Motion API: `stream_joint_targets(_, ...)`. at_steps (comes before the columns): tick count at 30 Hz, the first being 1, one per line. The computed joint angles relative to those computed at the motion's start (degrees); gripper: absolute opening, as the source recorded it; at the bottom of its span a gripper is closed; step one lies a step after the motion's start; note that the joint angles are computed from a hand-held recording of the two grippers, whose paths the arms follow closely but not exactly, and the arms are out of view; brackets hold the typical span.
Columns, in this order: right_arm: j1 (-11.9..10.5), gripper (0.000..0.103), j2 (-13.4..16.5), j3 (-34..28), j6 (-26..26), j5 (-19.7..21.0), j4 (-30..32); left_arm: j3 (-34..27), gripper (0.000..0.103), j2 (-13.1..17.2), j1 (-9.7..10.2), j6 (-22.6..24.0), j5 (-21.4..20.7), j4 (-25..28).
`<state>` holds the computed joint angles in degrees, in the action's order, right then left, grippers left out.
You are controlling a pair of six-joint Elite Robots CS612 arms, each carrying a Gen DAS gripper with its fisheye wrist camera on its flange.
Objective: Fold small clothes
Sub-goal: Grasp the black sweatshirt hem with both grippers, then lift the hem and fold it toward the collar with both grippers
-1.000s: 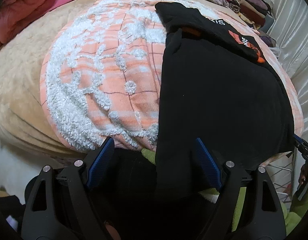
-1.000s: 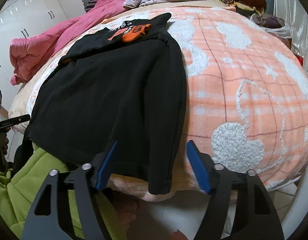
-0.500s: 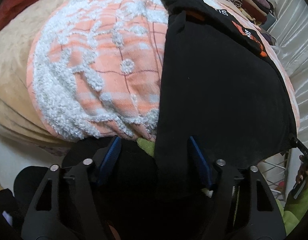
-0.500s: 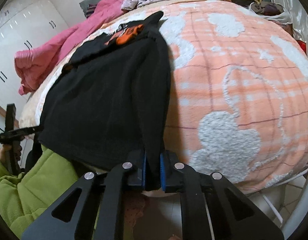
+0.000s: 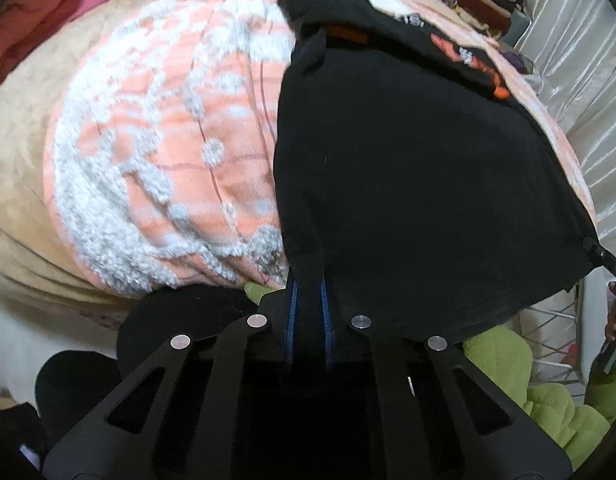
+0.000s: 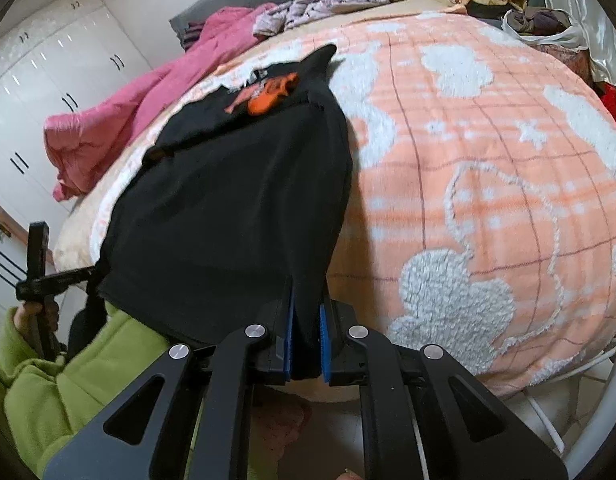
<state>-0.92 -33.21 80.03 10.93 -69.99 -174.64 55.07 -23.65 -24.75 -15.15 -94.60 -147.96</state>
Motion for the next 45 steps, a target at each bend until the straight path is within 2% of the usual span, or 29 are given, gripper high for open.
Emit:
stream_joint_targets(6,-0.1,0.009,-0.3,-0.5,0.2,0.5,-1.9,2.1,0.003,-1.6,0.44,-1.0,-0.4,-7.0)
stream_joint_targets(12,-0.4,0.009,-0.2,-1.9,0.8,1.7,-4.4,2.4,0.003,-2.1,0.53,-1.0,0.1,-10.2)
stream_joint_targets(20,-0.4,0.009,0.9,-5.3,1.7,1.4,-7.5,-1.7,0.003,-0.7,0.78,-1.3,0.8,-10.9)
stream_joint_targets(30,-0.3,0.009,3.1,-11.2,3.0,-1.1,-8.6,-9.1,0.003,2.2,0.87,-0.9,2.7,-10.5)
stream_joint_targets(39,-0.2,0.009,6.8,-20.5,2.6,-3.7,-5.6,-21.6,0.003,7.7,1.38,-2.7,2.7,-6.5)
stream_joint_targets(45,-0.1,0.009,10.2,-27.9,2.7,-4.5,-1.2,-34.6,0.003,13.9,1.71,-3.8,3.5,-0.4)
